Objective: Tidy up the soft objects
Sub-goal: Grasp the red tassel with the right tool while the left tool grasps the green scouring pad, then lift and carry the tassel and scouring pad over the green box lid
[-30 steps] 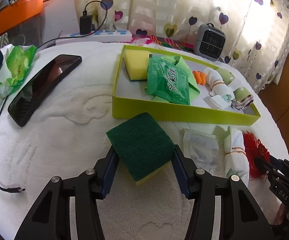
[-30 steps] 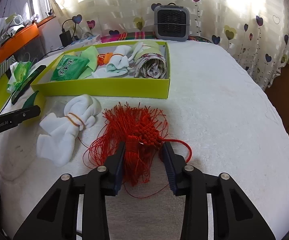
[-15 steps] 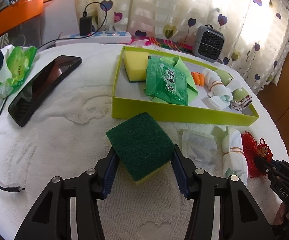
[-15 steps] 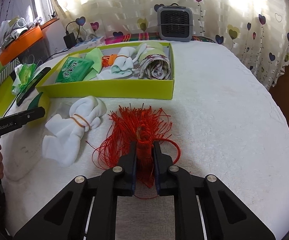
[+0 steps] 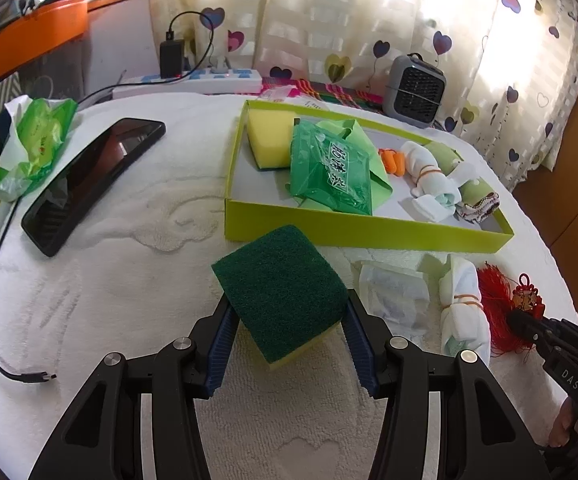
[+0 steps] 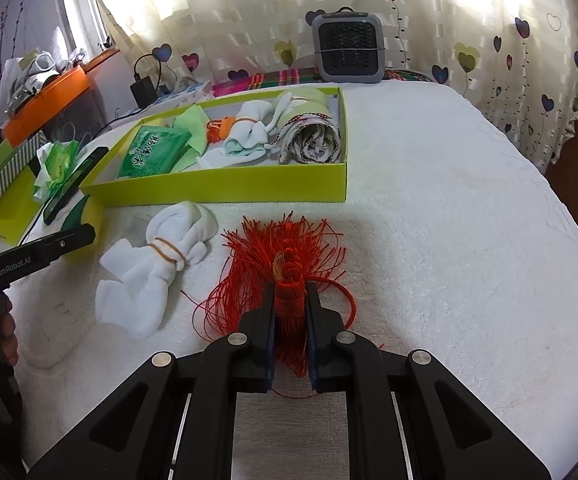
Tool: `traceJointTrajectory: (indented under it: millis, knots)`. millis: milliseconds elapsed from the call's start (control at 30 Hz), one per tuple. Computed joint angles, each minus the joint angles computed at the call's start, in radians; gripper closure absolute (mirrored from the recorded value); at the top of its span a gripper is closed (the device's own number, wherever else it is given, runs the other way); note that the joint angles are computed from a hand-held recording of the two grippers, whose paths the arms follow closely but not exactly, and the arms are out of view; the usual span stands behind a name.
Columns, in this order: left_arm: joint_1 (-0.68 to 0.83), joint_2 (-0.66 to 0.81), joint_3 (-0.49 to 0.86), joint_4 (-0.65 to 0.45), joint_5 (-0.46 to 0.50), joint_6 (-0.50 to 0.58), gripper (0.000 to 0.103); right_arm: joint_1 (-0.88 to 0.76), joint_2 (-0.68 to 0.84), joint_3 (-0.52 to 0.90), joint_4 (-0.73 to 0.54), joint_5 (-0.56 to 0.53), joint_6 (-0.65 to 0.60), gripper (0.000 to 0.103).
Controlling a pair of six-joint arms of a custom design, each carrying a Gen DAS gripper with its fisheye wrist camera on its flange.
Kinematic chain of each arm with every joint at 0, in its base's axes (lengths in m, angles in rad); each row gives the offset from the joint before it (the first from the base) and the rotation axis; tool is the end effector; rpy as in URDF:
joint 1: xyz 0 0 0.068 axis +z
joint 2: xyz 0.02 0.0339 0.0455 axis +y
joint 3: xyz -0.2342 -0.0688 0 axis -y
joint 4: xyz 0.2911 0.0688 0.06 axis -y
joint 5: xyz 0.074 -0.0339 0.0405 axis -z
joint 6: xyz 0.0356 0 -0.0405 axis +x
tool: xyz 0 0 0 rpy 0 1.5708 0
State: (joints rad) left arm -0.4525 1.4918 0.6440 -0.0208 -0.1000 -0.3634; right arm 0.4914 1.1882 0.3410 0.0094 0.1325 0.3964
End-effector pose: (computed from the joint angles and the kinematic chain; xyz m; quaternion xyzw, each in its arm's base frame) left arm 0.2802 -0.1322 0.0849 0.0246 0.9377 -0.0932 0.3339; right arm 0.2168 0.1107 0.0711 -0.0205 0.9316 0.0977 0.3494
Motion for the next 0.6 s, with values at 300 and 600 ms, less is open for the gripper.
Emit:
traceJointTrajectory:
  millis: [300,600]
  knots:
    - [-0.008,-0.03,-0.018,0.003,-0.008,0.002,0.053,0.0,-0.041,-0.02,0.005,-0.004,0.003,0.091]
    - [-0.022,-0.094,-0.041,-0.005,-0.039,0.007,0.053,-0.008,-0.113,-0.039,-0.004,-0.014,0.0,0.091]
